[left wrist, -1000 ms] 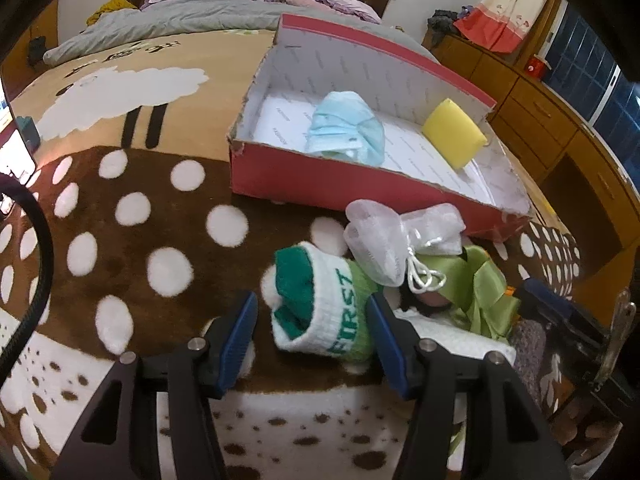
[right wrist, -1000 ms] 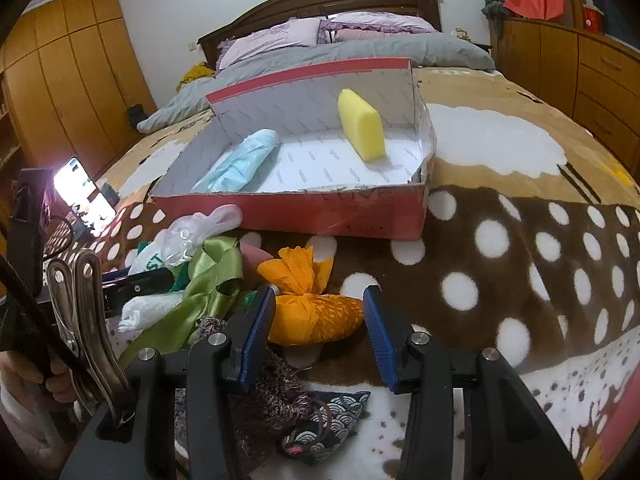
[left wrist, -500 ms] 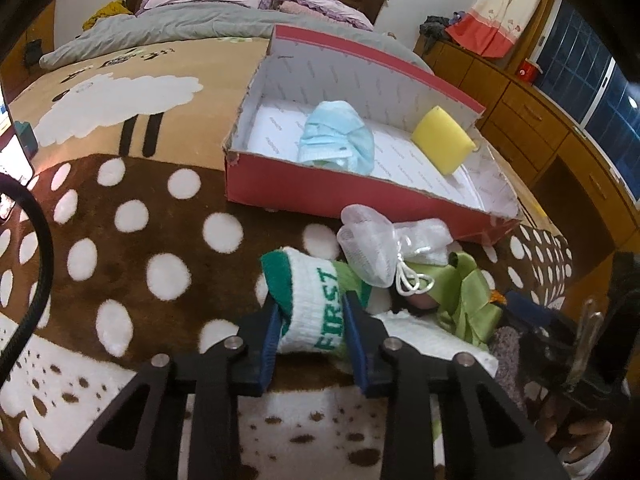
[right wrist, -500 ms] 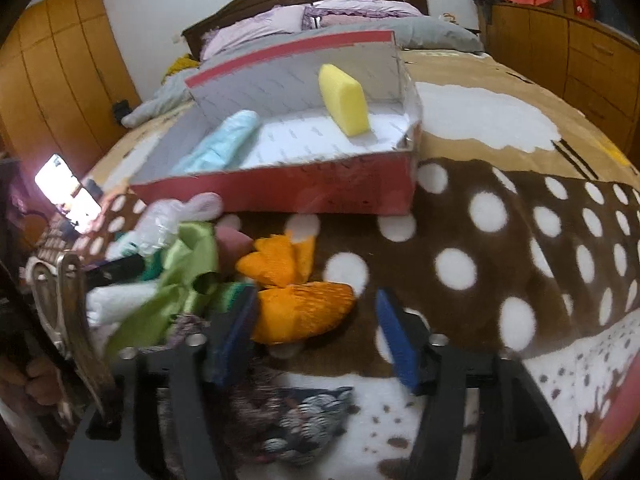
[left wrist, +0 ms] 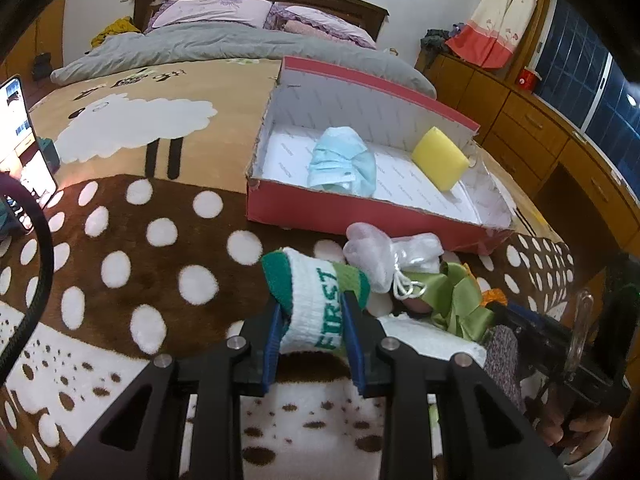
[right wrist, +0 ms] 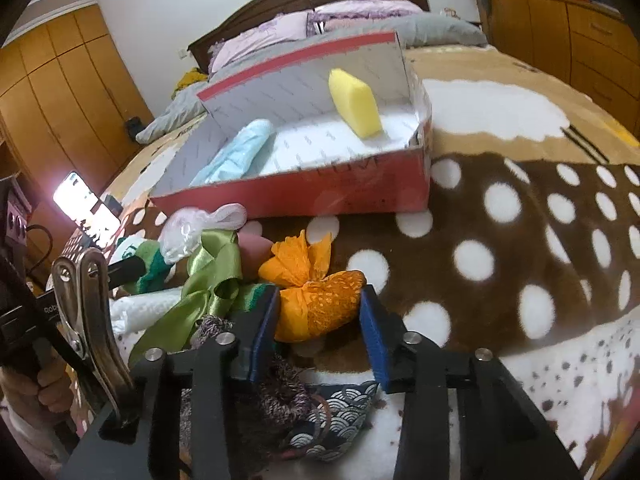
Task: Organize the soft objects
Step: 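Grasp the orange bow-tied cloth with the right tool while the left tool lifts the sock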
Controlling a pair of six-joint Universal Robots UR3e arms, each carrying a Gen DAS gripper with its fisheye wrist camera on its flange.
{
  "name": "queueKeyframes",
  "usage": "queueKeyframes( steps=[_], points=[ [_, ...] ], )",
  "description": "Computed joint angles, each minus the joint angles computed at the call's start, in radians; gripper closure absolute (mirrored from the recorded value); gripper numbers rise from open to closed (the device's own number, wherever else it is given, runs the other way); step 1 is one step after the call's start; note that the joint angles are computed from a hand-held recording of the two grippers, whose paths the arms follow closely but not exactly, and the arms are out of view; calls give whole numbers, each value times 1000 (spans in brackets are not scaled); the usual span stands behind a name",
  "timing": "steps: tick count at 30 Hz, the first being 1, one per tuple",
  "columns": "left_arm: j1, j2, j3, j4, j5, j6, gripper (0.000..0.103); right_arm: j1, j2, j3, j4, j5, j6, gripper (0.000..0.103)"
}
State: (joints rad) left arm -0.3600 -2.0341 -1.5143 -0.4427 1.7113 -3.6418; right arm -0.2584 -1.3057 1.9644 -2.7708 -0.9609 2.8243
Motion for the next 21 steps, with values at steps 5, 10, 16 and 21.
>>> queueKeyframes(
  steps=[5,10,16,21],
  points=[
    [0,24,-26,15,12,-8,74,-26,-50,44,-60,18,17,72],
    [2,44,-46,28,18,-14,74,-54,-108,94,-137,35,26,74],
    [-4,61,-50,36,30,-15,74,-72,-153,118,-163,48,18,74],
    [-8,70,-43,30,43,-18,74,-85,-171,131,-171,65,12,74]
  ],
)
